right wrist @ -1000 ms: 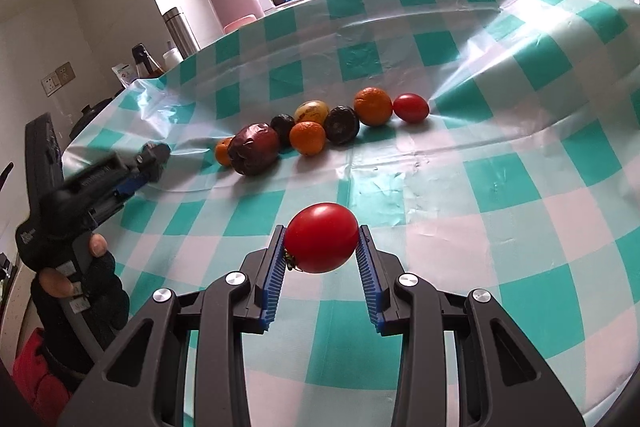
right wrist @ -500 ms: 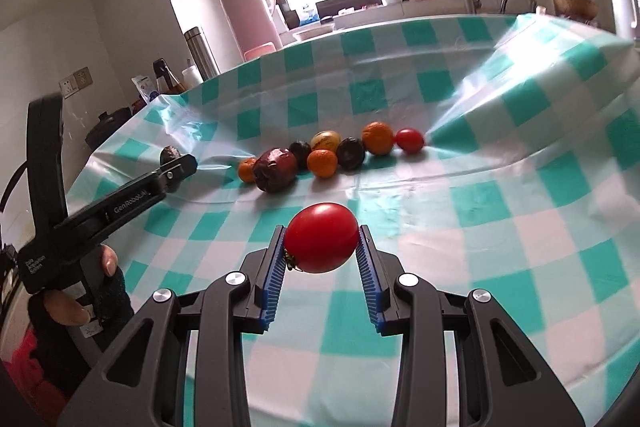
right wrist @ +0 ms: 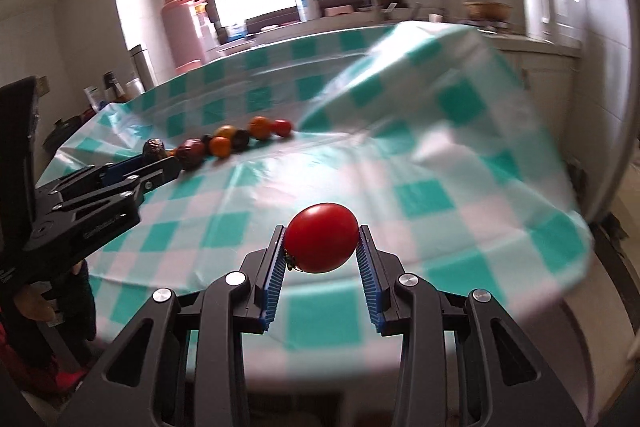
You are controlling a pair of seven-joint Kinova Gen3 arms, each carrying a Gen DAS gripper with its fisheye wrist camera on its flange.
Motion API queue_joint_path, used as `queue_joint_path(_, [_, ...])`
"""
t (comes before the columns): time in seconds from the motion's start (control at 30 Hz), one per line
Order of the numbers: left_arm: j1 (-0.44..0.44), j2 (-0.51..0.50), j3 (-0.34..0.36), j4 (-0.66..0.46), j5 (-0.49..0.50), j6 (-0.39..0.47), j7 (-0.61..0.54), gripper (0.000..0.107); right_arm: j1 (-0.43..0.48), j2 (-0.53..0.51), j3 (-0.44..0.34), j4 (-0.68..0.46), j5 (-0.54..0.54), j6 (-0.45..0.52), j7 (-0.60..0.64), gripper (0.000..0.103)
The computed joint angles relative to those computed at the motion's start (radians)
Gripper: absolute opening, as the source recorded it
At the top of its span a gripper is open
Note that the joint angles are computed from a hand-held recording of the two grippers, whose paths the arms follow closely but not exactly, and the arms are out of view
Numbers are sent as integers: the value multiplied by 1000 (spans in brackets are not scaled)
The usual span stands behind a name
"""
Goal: Organize fruits
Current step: 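Carry the tomato and mangosteen into the white box and open both tools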
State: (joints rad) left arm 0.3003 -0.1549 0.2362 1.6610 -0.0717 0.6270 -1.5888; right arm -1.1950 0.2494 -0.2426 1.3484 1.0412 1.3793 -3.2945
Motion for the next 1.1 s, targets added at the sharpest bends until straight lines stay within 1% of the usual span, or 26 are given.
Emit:
queue_joint_path(0.13, [34, -4, 20, -10, 16, 24, -22, 38, -28, -41, -27, 78, -13, 74, -93, 36])
queue_joint_path(0.23, [54, -11, 43, -7, 3, 25, -28, 38, -33, -61, -57, 126, -33, 124, -159, 36])
queue_joint_path(0.33, [78, -17, 61, -1, 1, 31, -42, 38, -26, -82, -84, 177, -59, 149, -226, 36])
queue_joint_path(0.43, [125, 0, 54, -14, 62, 71, -95, 38, -22, -91, -109, 211, -89, 186, -273, 36])
queue_joint_path(0.57, [161, 29, 106, -17, 29, 96, -90, 38, -12, -110, -134, 270, -146, 204, -342, 36])
queue_joint_path(0.6, [175, 39, 124, -14, 11, 97, -82, 38, -8, -116, -140, 285, -159, 203, -360, 36])
queue_joint_path(0.7, [218, 68, 150, -12, -27, 100, -75, 38, 21, -137, -150, 341, -229, 180, -418, 36])
queue_joint_path(0.77, [249, 94, 158, -13, -48, 108, -74, 38, 44, -147, -155, 369, -275, 164, -439, 36])
queue_joint_path(0.9, [320, 161, 166, -20, -116, 126, -46, 38, 94, -175, -162, 438, -350, 99, -487, 36])
queue_joint_path(1.0, [384, 230, 160, -39, -165, 150, -20, 38, 151, -183, -154, 472, -416, 40, -442, 36])
queue_joint_path(1.1, [445, 281, 138, -56, -202, 166, -9, 38, 210, -179, -136, 499, -483, -20, -355, 36])
